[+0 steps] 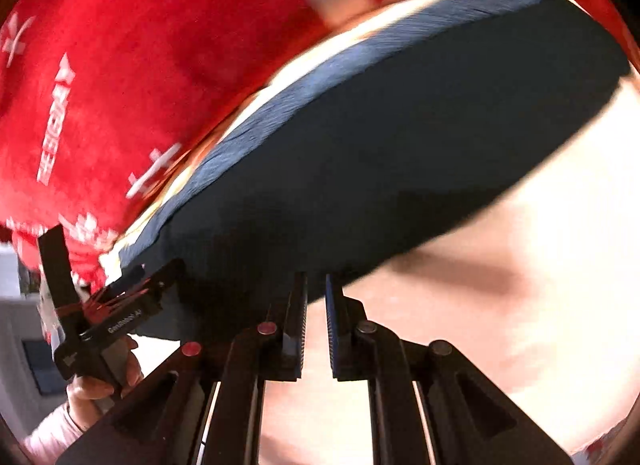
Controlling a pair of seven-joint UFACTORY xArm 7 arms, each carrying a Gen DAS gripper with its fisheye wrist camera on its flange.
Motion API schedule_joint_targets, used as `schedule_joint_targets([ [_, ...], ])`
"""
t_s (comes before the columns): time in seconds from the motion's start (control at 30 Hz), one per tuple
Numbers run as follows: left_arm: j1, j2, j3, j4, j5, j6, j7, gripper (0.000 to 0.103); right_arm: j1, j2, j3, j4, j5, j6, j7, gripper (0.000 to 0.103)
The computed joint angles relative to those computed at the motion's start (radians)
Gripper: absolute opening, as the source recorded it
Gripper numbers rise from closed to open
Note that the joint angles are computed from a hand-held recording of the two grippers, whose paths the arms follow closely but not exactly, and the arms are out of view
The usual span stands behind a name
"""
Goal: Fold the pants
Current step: 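Grasp the trousers' folded edge with the right gripper and lift it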
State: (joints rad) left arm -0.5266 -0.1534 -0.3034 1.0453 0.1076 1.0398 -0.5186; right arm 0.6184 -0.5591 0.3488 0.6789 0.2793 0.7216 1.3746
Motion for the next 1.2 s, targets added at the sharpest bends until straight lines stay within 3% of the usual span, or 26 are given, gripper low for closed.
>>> schedule_joint_targets([
  [0.23, -0.079, 0.141, -0.046, 0.144, 0.053, 0.03, -0.07, 0.103, -0.035, -0.317, -0.024, -0.188, 0.002, 0.123, 0.101, 0.012],
  [0.3, -0.108, 0.212, -0.047, 0.214, 0.087, 0.03, -0.105, 0.103, -0.073, -0.423, -0.028, -0.224, -0.032, 0.215, 0.135, 0.039],
  [0.37, -0.144, 0.287, -0.039, 0.289, 0.121, 0.034, -0.145, 0.103, -0.118, -0.514, -0.04, -0.252, -0.072, 0.312, 0.15, 0.046],
  [0.47, -0.208, 0.414, -0.013, 0.418, 0.167, 0.045, -0.2, 0.103, -0.194, -0.622, -0.074, -0.289, -0.129, 0.437, 0.137, 0.046],
  [0.53, -0.257, 0.484, 0.009, 0.493, 0.194, 0.074, -0.231, 0.103, -0.246, -0.695, -0.102, -0.332, -0.148, 0.469, 0.124, 0.045],
  [0.57, -0.275, 0.517, 0.02, 0.528, 0.197, 0.085, -0.238, 0.103, -0.274, -0.736, -0.122, -0.362, -0.155, 0.474, 0.116, 0.036],
  [0.6, -0.29, 0.547, 0.032, 0.569, 0.201, 0.102, -0.238, 0.103, -0.291, -0.76, -0.131, -0.382, -0.154, 0.463, 0.102, 0.007],
  [0.73, -0.33, 0.565, 0.066, 0.564, 0.229, 0.083, -0.26, 0.103, -0.331, -0.709, -0.149, -0.333, -0.205, 0.422, -0.058, 0.006],
  [0.8, -0.341, 0.567, 0.069, 0.545, 0.228, 0.067, -0.281, 0.103, -0.336, -0.658, -0.15, -0.299, -0.214, 0.447, -0.134, 0.006],
  [0.83, -0.34, 0.565, 0.074, 0.531, 0.222, 0.054, -0.277, 0.103, -0.345, -0.65, -0.163, -0.302, -0.197, 0.488, -0.143, 0.007],
  [0.9, -0.333, 0.514, 0.063, 0.462, 0.219, 0.052, -0.285, 0.103, -0.371, -0.684, -0.162, -0.319, -0.164, 0.537, -0.12, 0.02],
  [0.97, -0.35, 0.528, 0.082, 0.483, 0.224, 0.058, -0.275, 0.103, -0.391, -0.737, -0.136, -0.31, -0.156, 0.575, -0.092, 0.021],
  [1.07, -0.324, 0.459, 0.047, 0.422, 0.219, 0.068, -0.289, 0.103, -0.395, -0.712, -0.083, -0.225, -0.185, 0.632, -0.113, 0.021],
  [1.13, -0.324, 0.475, 0.042, 0.447, 0.22, 0.086, -0.292, 0.103, -0.375, -0.687, -0.079, -0.2, -0.203, 0.598, -0.145, 0.021],
  [1.2, -0.338, 0.464, 0.043, 0.483, 0.24, 0.121, -0.312, 0.103, -0.35, -0.631, -0.111, -0.21, -0.172, 0.469, -0.242, 0.021],
])
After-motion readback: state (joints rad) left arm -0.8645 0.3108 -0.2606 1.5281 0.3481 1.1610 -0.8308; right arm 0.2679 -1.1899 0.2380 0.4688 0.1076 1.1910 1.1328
